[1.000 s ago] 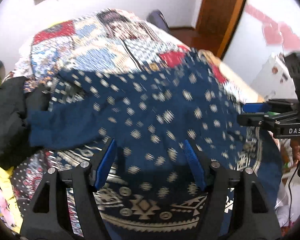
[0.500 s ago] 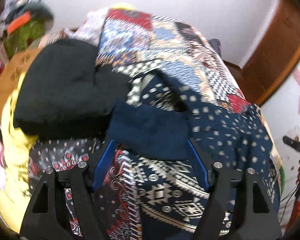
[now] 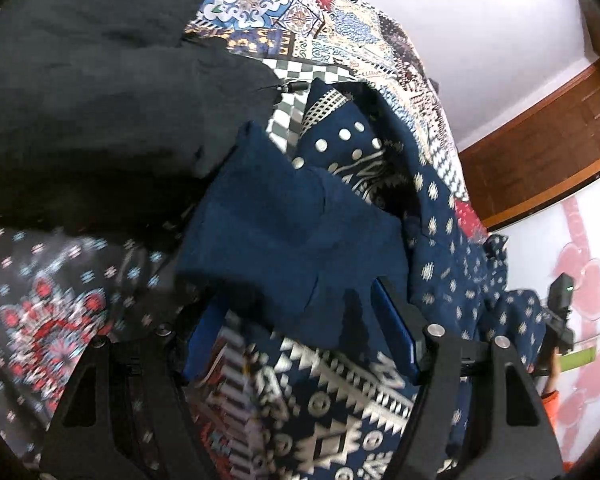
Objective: Fold large clothes
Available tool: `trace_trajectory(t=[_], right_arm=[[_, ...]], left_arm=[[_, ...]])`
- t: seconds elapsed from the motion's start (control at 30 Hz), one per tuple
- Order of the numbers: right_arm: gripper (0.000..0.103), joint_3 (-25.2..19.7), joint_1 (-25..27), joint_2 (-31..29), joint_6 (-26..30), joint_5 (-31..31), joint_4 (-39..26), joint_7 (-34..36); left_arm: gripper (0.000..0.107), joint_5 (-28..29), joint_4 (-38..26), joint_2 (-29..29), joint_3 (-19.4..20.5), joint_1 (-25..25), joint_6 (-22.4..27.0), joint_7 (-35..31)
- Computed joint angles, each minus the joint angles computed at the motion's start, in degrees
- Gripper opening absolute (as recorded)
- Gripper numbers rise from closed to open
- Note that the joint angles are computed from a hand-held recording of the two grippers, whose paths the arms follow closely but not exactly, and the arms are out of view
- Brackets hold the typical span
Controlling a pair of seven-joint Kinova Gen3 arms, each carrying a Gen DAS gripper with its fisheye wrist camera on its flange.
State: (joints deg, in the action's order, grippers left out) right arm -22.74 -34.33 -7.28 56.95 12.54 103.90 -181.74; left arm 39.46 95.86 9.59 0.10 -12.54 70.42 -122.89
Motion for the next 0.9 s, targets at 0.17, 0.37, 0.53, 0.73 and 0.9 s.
trace_trajectory(t=[0.17, 0.37, 0.53, 0.73, 0.9], right_arm=[[0.049, 0.73, 0.31, 0.71, -3.92, 1.26, 1.34, 1.44], [0.024, 0.56, -0.34, 1.56, -2.82, 3.29, 0.71, 0.04], [0.019, -1.82, -2.02, 1.95, 2.93, 8.91, -3.53, -2.33], [0.019, -2.87, -5.33, 2.55, 9.57, 15.47, -10.74, -2.09], [0.018, -3.15, -8.39, 4.91, 13.97, 21.27, -17.06, 0.77]], left_arm=[[0.062, 5.0, -0.71, 3.49, 1.06, -0.91, 0.89, -2.51], [0.028, -0.67, -0.76, 1.21, 1.88, 3.07, -4.63, 1.83], [0.013, -5.28, -0.04, -3.7, 2.11, 5.64, -7.99, 2.14], [0.008, -9.08, -1.95, -9.43, 1.59, 9.17, -10.72, 4.74], [0.005, -5.79, -5.52, -11.49, -0.41, 9.51, -10.9, 4.99]])
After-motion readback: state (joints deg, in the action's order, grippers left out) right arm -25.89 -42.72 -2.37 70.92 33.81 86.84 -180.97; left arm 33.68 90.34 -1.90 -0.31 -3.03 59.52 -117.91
